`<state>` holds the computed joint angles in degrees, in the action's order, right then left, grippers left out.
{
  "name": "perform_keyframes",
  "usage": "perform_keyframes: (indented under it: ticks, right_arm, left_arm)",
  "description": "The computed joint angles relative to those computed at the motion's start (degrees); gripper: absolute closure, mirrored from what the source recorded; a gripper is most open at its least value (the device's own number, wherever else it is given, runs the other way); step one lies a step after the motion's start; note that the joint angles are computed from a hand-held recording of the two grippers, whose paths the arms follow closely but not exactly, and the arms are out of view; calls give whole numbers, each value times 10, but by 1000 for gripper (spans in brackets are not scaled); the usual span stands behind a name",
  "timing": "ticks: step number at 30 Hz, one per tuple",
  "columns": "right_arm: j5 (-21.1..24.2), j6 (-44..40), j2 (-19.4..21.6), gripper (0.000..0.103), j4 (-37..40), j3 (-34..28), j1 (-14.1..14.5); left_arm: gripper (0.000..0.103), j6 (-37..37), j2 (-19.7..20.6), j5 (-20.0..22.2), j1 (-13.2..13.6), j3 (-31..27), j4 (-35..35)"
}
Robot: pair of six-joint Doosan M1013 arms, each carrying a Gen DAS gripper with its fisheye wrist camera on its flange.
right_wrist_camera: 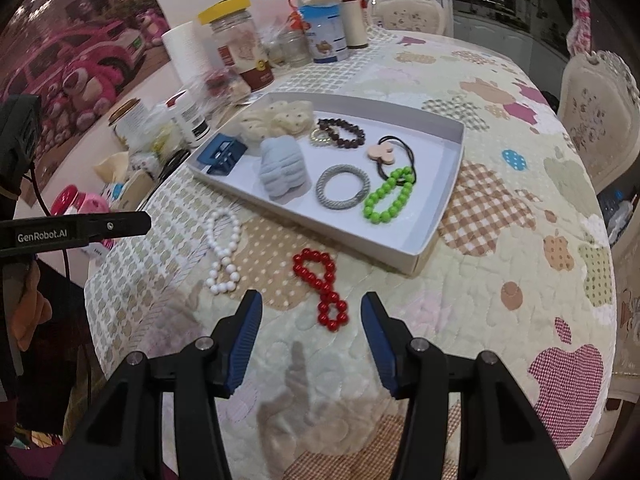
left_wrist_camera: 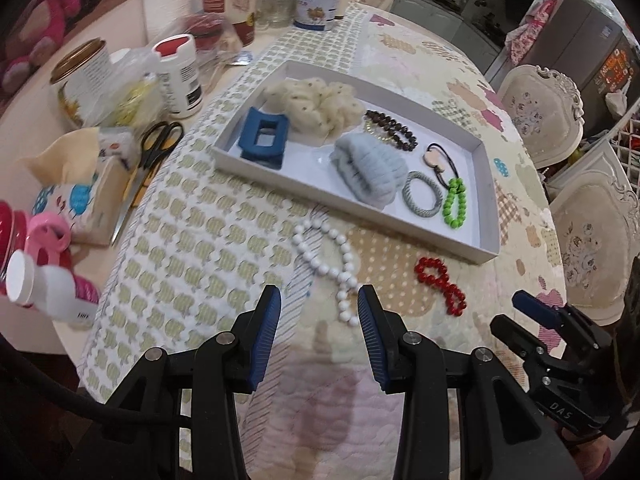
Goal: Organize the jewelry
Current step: 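Withdraw both grippers toward the white pearl and red bead bracelets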
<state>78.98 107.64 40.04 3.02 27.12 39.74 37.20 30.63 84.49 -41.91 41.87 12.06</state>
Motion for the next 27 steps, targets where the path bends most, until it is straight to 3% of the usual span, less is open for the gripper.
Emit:
perform_keyframes:
  ticks: [11,27]
  right_arm:
    - [18,-14,11,47,3,-20,9]
    - [39,-7,35,46,-4,-43,5]
  left_arm:
    - [73,-27,-24,-20,-1,46,6]
    - [73,-37,-24,-49,24,69,-65]
